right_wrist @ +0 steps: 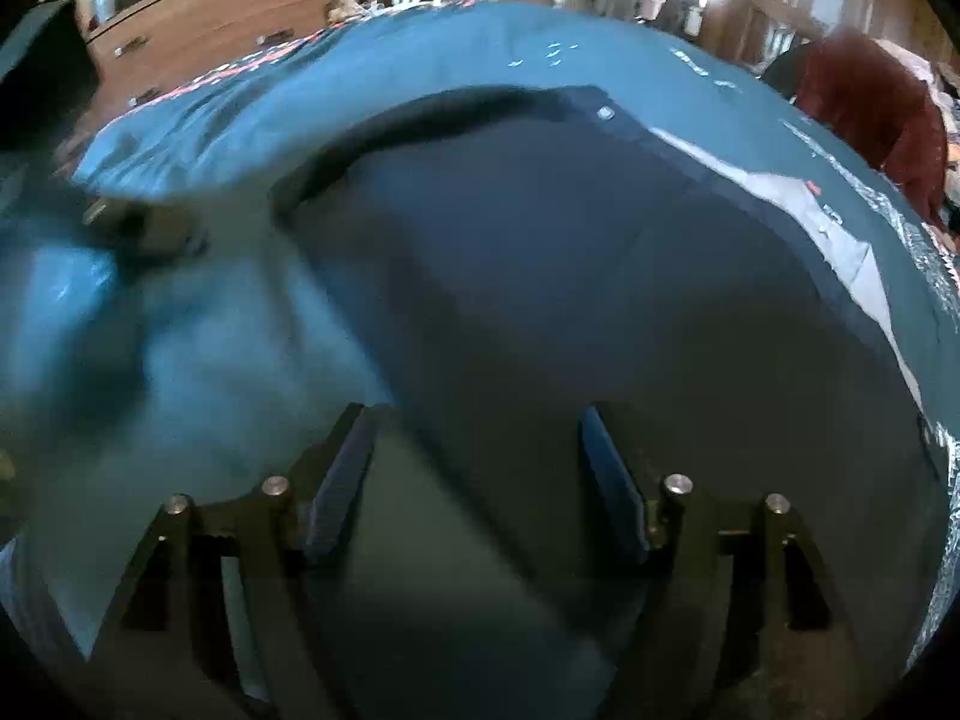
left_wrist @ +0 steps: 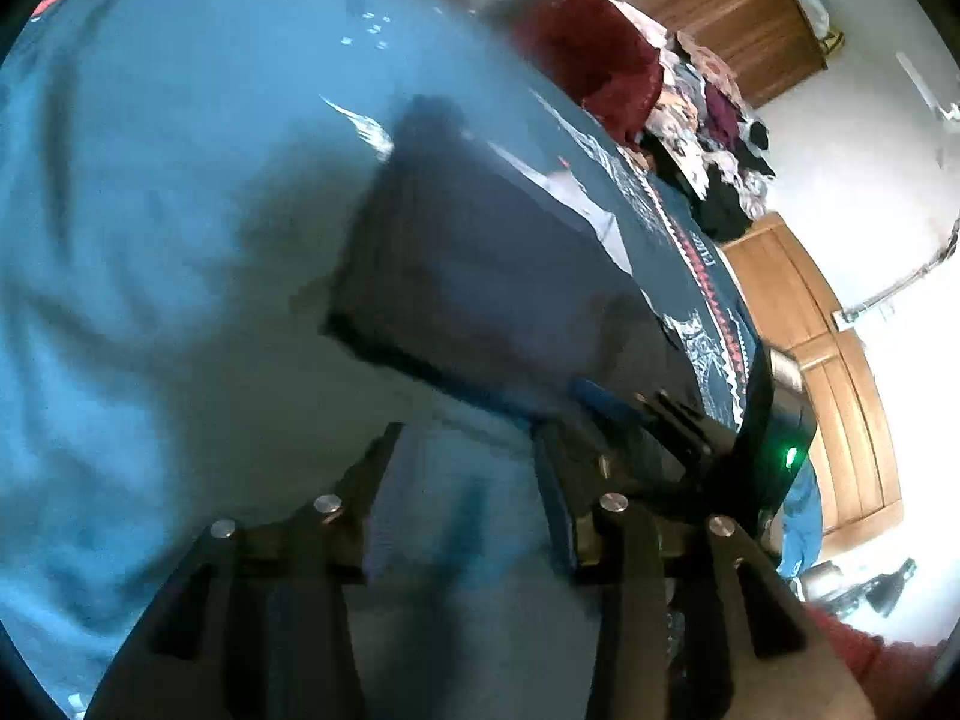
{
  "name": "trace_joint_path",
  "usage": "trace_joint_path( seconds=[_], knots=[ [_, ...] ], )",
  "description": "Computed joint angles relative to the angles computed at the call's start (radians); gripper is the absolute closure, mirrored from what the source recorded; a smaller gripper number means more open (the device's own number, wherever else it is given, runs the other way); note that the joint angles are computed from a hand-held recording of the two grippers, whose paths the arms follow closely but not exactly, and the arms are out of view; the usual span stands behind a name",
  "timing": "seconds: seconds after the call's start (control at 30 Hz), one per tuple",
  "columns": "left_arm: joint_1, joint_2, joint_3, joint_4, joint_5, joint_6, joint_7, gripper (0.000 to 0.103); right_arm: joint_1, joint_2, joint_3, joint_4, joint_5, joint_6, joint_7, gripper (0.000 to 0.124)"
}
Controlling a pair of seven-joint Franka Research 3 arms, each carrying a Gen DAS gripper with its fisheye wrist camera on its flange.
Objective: Fold large clothes
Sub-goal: 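Fold the hem up toward the collar with the right tool while the left tool grips the jacket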
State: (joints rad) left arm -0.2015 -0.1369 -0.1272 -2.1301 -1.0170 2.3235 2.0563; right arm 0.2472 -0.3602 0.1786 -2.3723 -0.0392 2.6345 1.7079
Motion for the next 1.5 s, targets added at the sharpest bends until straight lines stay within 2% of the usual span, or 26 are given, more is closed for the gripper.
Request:
trace_joint_path(
  seconds=[0.07, 0.2, 0.3, 0.33, 0.37, 0.4, 0.47, 0.53, 0.57, 0.6, 0.63, 0.67, 0.7, 0.77, 0.8, 0.83, 0.87, 0.9, 0.93, 1.0, 1.13, 1.27, 1.33, 1.37, 1.47, 1.5],
  knots=[
    [-0.01, 0.036, -0.01, 0.03, -0.034, -0.003, -0.014, 0.057, 0.037, -0.012, -0.038, 0.0, 0.095, 0.019, -0.037, 0.114],
    [-0.016, 0.097, -0.044, 0.066, -0.083, 0.083, -0.114, 0.051, 0.009, -0.061, 0.006, -0.022, 0.044, 0.035, -0.003, 0.116],
    [-0.016, 0.131, -0.065, 0.084, -0.218, 0.164, -0.118, 0.051, 0.005, -0.068, 0.01, -0.026, 0.045, 0.034, 0.0, 0.117],
    [-0.021, 0.145, -0.076, 0.093, -0.194, 0.215, -0.151, 0.052, 0.001, -0.071, 0.018, -0.028, 0.04, 0.033, 0.01, 0.117],
    [-0.024, 0.158, -0.084, 0.099, -0.154, 0.254, -0.186, 0.058, -0.001, -0.074, 0.02, -0.03, 0.039, 0.035, 0.016, 0.117],
    [-0.024, 0.181, -0.088, 0.111, -0.086, 0.268, -0.241, 0.074, -0.002, -0.076, 0.021, -0.029, 0.039, 0.038, 0.021, 0.117],
    [-0.016, 0.207, -0.099, 0.124, -0.046, 0.286, -0.256, 0.087, 0.007, -0.071, 0.009, -0.027, 0.056, 0.049, 0.014, 0.117],
    [0.008, 0.209, -0.096, 0.139, -0.004, 0.249, -0.222, 0.089, 0.007, -0.054, 0.009, -0.022, 0.056, 0.051, 0.005, 0.118],
    [0.023, 0.191, -0.083, 0.128, 0.052, 0.28, -0.235, 0.087, 0.01, -0.048, 0.01, -0.025, 0.053, 0.045, -0.002, 0.119],
    [0.04, 0.181, -0.071, 0.12, 0.103, 0.326, -0.295, 0.091, 0.007, -0.045, 0.014, -0.032, 0.044, 0.049, -0.005, 0.119],
    [0.062, 0.154, -0.039, 0.078, 0.213, 0.427, -0.424, 0.102, 0.007, -0.043, 0.016, -0.036, 0.04, 0.047, -0.006, 0.12],
    [0.09, 0.139, -0.013, 0.053, 0.299, 0.481, -0.527, 0.103, 0.012, -0.035, 0.009, -0.037, 0.048, 0.035, -0.011, 0.12],
    [0.124, 0.13, 0.013, 0.053, 0.315, 0.48, -0.559, 0.103, 0.017, -0.031, 0.002, -0.04, 0.059, 0.039, -0.016, 0.12],
    [0.14, 0.107, 0.02, 0.072, 0.255, 0.423, -0.452, 0.103, 0.03, -0.038, -0.008, -0.049, 0.077, 0.066, -0.032, 0.114],
    [0.132, 0.083, 0.017, 0.073, 0.203, 0.384, -0.36, 0.097, 0.028, -0.042, -0.004, -0.052, 0.076, 0.08, -0.032, 0.112],
    [0.117, 0.06, 0.021, 0.074, 0.114, 0.306, -0.254, 0.088, 0.036, -0.044, -0.006, -0.053, 0.087, 0.085, -0.041, 0.103],
    [0.103, 0.046, 0.03, 0.073, 0.025, 0.229, -0.178, 0.068, 0.038, -0.046, -0.001, -0.05, 0.09, 0.08, -0.038, 0.088],
    [0.084, 0.03, 0.028, 0.058, -0.053, 0.167, -0.125, 0.058, 0.031, -0.054, 0.011, -0.051, 0.083, 0.079, -0.023, 0.081],
    [0.073, 0.022, 0.023, 0.047, -0.072, 0.138, -0.112, 0.057, 0.028, -0.064, 0.018, -0.057, 0.081, 0.082, -0.011, 0.074],
    [0.049, 0.041, 0.016, 0.047, -0.136, 0.054, -0.072, 0.056, 0.027, -0.093, 0.027, -0.069, 0.087, 0.074, 0.017, 0.071],
    [0.021, 0.089, -0.032, 0.048, -0.109, 0.085, -0.133, 0.056, 0.019, -0.19, 0.043, -0.123, 0.092, 0.048, 0.072, 0.052],
    [-0.002, 0.162, -0.072, 0.106, -0.12, 0.196, -0.187, 0.057, 0.012, -0.295, 0.042, -0.189, 0.103, -0.019, 0.112, 0.051],
    [-0.011, 0.209, -0.091, 0.147, -0.042, 0.28, -0.228, 0.068, 0.01, -0.333, 0.035, -0.215, 0.118, -0.036, 0.129, 0.051],
    [0.001, 0.228, -0.085, 0.163, 0.017, 0.293, -0.258, 0.083, 0.004, -0.353, 0.038, -0.229, 0.12, -0.043, 0.142, 0.051],
    [0.033, 0.262, -0.107, 0.179, -0.007, 0.311, -0.277, 0.088, -0.007, -0.386, 0.033, -0.252, 0.131, -0.053, 0.162, 0.051],
    [0.033, 0.263, -0.119, 0.179, -0.01, 0.327, -0.273, 0.085, -0.009, -0.394, 0.029, -0.258, 0.136, -0.052, 0.167, 0.051]
  ],
)
